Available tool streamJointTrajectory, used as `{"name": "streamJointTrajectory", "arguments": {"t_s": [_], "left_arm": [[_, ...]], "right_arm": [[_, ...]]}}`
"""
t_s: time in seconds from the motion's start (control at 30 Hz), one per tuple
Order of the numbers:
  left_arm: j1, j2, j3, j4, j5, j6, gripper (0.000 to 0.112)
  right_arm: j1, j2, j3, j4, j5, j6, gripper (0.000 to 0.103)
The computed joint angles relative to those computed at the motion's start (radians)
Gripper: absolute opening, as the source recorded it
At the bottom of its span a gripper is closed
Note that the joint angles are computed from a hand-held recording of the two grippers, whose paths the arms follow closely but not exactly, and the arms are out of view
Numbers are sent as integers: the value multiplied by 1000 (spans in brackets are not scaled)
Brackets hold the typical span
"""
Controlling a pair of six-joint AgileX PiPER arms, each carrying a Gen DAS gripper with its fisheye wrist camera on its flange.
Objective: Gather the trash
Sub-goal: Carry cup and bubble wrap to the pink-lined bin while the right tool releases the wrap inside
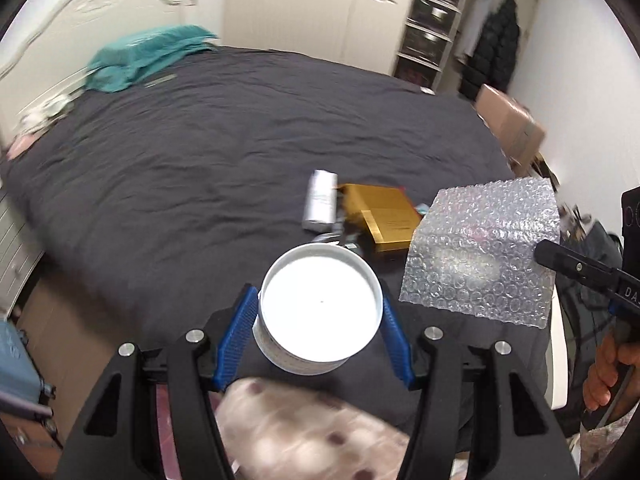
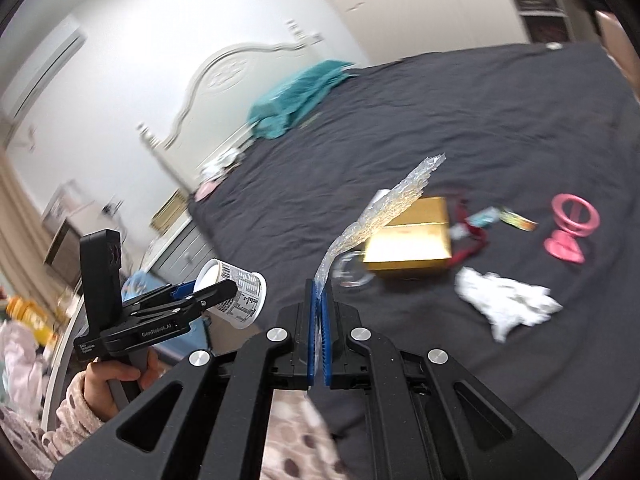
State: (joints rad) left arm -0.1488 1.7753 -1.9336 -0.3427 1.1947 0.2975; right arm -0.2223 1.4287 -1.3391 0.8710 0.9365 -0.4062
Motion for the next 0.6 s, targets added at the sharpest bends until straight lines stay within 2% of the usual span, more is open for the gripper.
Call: {"name": "streamJointTrajectory", "arguments": {"t_s": [0.27, 0.43, 0.6], "left_arm": [[264, -82, 147, -104, -2, 101, 59], [402, -111, 210, -117, -16, 143, 59], [541, -134, 270, -136, -20, 192, 59]], "right_arm": [[299, 122, -174, -122, -43, 118, 2], [463, 282, -381, -224, 24, 184, 2], [616, 455, -621, -322, 130, 286, 2]]}}
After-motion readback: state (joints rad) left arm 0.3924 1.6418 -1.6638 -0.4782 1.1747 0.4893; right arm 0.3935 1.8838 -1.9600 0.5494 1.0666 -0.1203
